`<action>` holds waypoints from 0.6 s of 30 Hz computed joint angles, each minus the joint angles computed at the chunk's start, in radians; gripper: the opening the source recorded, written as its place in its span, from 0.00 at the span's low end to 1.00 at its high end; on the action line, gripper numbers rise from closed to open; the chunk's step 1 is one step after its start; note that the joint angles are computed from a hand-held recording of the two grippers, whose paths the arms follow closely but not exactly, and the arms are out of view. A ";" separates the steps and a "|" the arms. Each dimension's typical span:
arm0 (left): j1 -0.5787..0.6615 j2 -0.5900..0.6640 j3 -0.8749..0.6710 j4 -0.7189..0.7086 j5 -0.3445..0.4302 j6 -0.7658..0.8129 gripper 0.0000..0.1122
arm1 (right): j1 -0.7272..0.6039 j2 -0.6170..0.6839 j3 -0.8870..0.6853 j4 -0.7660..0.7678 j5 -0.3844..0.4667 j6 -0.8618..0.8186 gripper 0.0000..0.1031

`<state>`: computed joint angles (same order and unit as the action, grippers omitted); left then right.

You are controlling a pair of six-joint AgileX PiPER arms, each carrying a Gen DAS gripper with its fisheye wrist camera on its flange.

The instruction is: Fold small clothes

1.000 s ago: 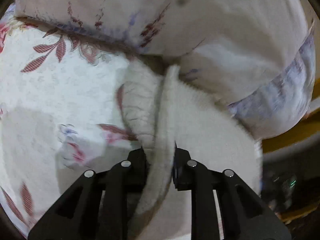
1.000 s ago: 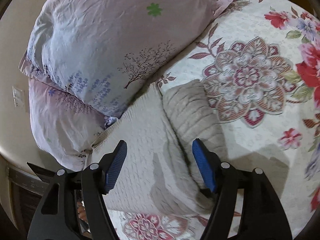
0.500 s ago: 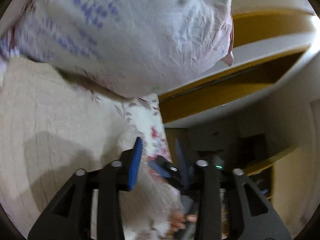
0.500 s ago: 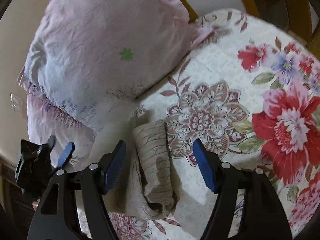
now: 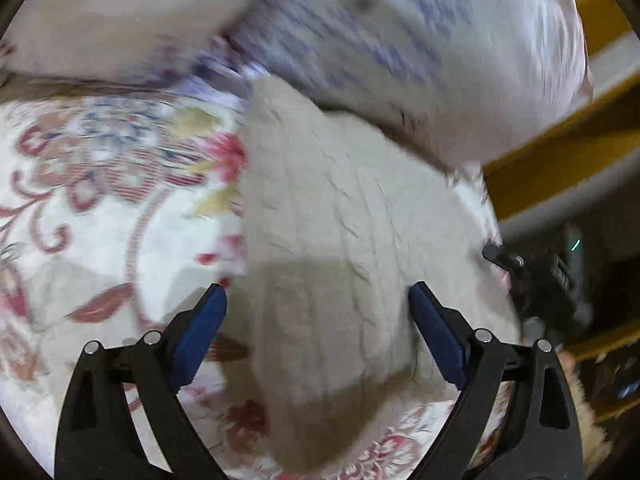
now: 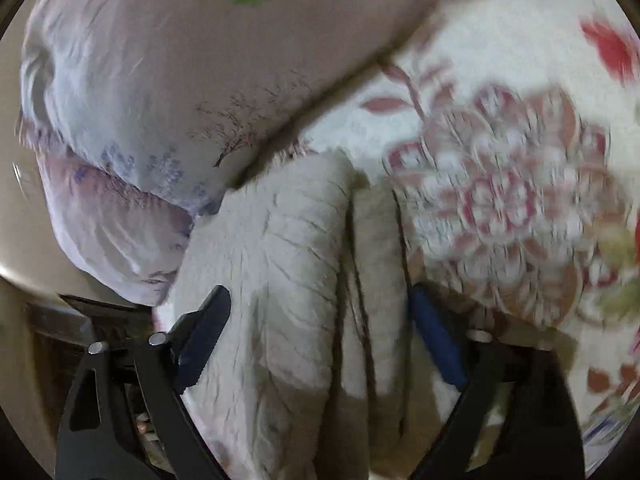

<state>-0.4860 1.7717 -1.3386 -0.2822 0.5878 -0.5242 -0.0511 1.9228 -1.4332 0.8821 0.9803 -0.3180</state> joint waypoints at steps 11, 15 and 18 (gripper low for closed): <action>0.034 -0.348 0.224 0.164 -0.004 0.043 0.37 | 0.123 -0.151 0.134 0.282 -0.024 -0.204 0.25; -0.012 -0.321 0.204 0.564 0.197 -0.176 0.60 | 0.320 -0.041 0.002 0.022 -0.128 0.009 0.30; -0.112 -0.312 0.266 0.824 0.268 -0.425 0.64 | 0.399 -0.048 0.001 -0.207 -0.237 0.258 0.44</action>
<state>-0.5984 1.4596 -1.0728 0.5416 0.8554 -0.9492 0.3475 1.8749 -1.4319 0.6755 0.7434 -0.0595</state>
